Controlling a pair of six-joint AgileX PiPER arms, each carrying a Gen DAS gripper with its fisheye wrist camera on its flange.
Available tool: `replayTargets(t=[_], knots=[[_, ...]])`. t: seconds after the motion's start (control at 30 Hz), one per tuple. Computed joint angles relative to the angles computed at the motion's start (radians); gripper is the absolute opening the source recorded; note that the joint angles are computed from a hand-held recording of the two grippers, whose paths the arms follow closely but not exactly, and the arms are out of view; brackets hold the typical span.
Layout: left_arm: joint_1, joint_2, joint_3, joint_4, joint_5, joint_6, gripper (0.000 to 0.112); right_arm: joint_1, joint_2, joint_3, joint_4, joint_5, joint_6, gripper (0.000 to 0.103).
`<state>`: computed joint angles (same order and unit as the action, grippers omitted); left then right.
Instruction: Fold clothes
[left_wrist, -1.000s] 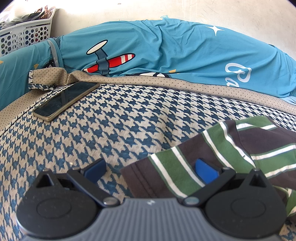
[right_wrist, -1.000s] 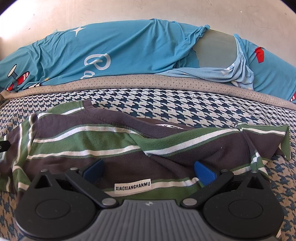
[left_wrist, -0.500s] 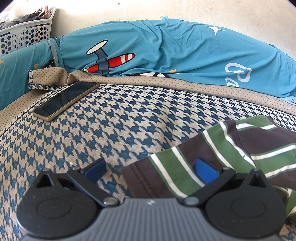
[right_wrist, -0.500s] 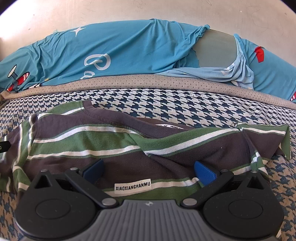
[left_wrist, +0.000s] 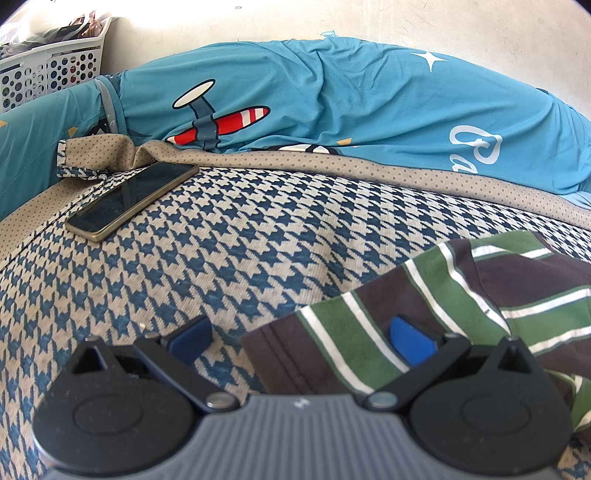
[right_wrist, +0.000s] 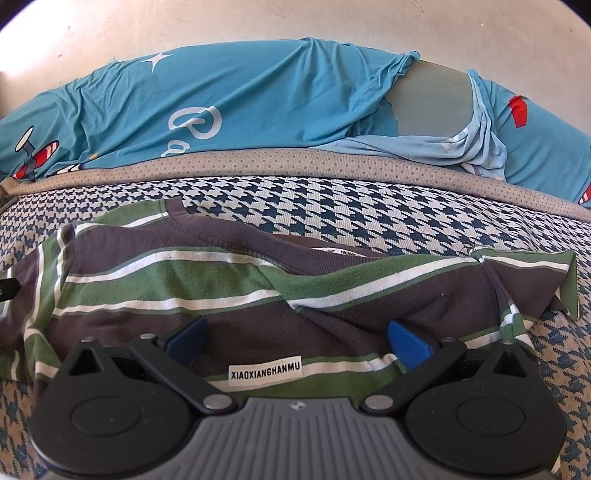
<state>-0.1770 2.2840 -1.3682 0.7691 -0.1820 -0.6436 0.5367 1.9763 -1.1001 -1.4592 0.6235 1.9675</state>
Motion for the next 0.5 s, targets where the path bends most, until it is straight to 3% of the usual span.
replayTargets(t=[0.5], knots=[[0.000,0.000,-0.001,0.002,0.000,-0.002,0.103,-0.047,-0.023,0.021,-0.042,-0.081,0.103,0.103]])
